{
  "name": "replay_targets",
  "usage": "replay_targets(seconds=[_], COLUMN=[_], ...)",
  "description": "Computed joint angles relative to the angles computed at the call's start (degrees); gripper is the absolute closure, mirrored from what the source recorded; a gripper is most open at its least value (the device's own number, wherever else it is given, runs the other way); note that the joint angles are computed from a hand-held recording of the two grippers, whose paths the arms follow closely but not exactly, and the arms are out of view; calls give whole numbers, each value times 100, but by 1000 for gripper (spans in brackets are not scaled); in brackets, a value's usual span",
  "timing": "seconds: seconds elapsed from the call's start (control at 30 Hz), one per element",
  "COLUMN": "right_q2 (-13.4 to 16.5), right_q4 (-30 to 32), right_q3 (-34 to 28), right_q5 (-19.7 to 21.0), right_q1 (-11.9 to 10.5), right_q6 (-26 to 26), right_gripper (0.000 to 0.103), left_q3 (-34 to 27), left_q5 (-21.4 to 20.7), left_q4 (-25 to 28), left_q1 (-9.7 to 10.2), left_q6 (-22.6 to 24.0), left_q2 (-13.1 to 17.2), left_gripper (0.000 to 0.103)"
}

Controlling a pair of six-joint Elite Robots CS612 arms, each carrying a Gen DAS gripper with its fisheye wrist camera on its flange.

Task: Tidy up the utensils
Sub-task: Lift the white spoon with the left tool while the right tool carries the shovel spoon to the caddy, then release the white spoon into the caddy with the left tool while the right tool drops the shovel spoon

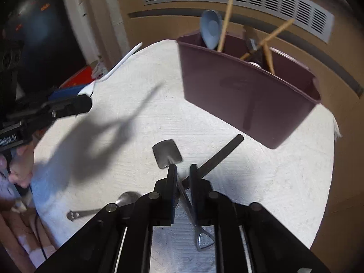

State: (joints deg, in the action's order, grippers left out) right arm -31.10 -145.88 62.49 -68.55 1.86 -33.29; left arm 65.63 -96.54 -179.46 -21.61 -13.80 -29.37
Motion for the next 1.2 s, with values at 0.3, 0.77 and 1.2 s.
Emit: replay_targets(seconds=[0.3, 0.77, 1.2], right_q2=[663, -59, 88], right_q4=[1175, -434, -3965], right_q3=[-1288, 51, -657], right_q5=[-627, 1270, 564], right_q1=[306, -243, -275], right_q6=[-811, 1817, 4040], right_gripper=[66, 74, 73], left_q3=[83, 81, -1747], left_q5=[16, 199, 1271], left_q4=[81, -309, -1853], left_q1=[30, -58, -375], left_q6=[-46, -32, 1115], left_q2=[-39, -46, 744], left_gripper=[65, 65, 65])
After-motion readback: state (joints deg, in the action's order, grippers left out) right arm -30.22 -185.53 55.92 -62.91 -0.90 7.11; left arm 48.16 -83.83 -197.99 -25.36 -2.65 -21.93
